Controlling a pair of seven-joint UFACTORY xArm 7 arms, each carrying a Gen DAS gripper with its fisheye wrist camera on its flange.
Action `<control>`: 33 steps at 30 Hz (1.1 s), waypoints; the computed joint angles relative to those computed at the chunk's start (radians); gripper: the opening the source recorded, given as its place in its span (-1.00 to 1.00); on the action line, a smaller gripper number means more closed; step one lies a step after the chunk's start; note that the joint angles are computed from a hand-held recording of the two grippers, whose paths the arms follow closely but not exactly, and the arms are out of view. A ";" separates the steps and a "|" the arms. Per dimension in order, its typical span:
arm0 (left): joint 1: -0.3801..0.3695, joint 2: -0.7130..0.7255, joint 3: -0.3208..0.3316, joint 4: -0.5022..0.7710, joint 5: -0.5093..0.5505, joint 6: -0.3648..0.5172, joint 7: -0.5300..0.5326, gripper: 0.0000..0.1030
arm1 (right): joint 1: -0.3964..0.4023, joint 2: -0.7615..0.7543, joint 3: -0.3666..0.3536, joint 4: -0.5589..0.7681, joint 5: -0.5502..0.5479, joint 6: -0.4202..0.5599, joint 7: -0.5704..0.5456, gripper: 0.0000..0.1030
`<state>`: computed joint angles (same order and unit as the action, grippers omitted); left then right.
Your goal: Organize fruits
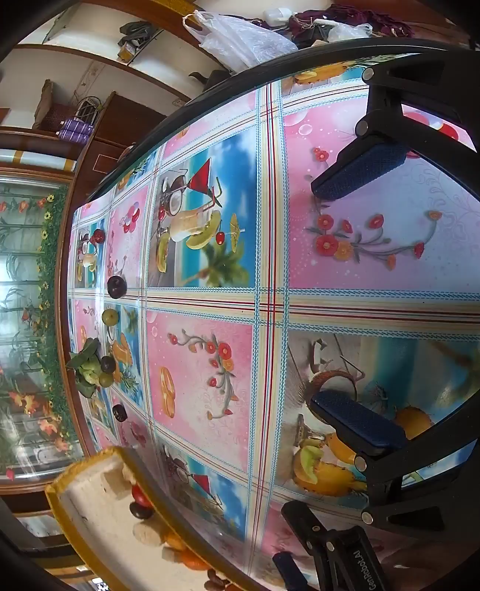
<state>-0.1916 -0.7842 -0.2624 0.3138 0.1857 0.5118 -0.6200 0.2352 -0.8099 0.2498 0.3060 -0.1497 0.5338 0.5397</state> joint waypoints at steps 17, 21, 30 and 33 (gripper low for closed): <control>-0.004 0.001 0.004 0.003 -0.002 0.007 0.002 1.00 | 0.002 0.001 -0.002 0.001 -0.001 0.003 0.000 1.00; -0.004 0.002 0.004 0.003 -0.002 0.008 0.003 1.00 | 0.002 0.001 -0.001 0.001 -0.001 0.004 0.000 1.00; -0.002 0.000 0.008 -0.002 -0.001 0.002 0.007 1.00 | 0.002 0.000 -0.002 0.001 0.000 0.003 -0.001 1.00; -0.003 -0.002 0.007 -0.001 -0.002 0.005 0.008 1.00 | 0.002 0.000 -0.002 0.001 0.000 0.004 -0.001 1.00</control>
